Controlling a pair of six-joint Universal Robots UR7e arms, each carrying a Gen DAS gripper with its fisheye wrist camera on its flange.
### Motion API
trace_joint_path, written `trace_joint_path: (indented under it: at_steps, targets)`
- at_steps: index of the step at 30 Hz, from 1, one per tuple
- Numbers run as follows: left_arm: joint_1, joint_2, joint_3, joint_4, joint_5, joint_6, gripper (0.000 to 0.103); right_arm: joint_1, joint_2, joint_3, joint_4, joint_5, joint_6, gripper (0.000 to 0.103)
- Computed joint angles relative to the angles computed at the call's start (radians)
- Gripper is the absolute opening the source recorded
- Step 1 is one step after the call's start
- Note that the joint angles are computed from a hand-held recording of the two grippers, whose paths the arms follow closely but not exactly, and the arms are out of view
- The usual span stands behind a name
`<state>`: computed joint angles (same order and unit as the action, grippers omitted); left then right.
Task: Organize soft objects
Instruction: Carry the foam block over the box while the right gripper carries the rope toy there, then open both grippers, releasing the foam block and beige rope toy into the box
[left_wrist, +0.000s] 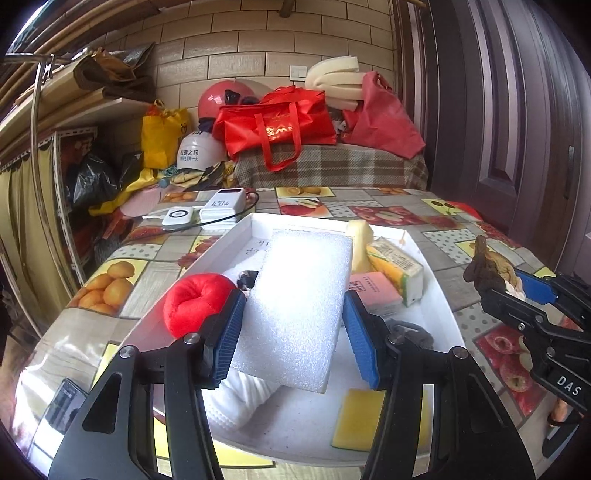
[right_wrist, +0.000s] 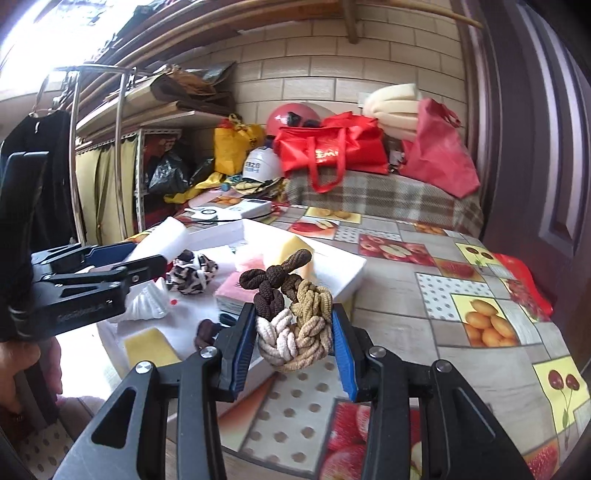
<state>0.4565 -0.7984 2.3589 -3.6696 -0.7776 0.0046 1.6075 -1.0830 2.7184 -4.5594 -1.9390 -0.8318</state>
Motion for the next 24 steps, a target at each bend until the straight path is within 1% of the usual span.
trace_joint_path:
  at_steps: [8, 11, 15, 19, 24]
  targets:
    - [0.032, 0.012, -0.046, 0.039, 0.016, 0.037, 0.054, 0.029, 0.023, -0.049, 0.060, -0.016, -0.015, 0.039]
    - [0.053, 0.004, -0.066, 0.092, 0.012, 0.015, 0.054, 0.041, 0.035, -0.070, 0.081, -0.023, -0.017, 0.039]
    - [0.065, 0.000, -0.074, 0.104, 0.008, 0.007, 0.055, 0.054, 0.046, -0.103, 0.117, -0.035, -0.017, 0.039]
    - [0.065, -0.001, -0.075, 0.111, 0.004, 0.008, 0.055, 0.058, 0.044, -0.124, 0.150, -0.037, -0.002, 0.039]
    - [0.067, 0.010, -0.094, 0.126, 0.021, 0.017, 0.055, 0.057, 0.034, -0.157, 0.210, -0.046, 0.033, 0.040]
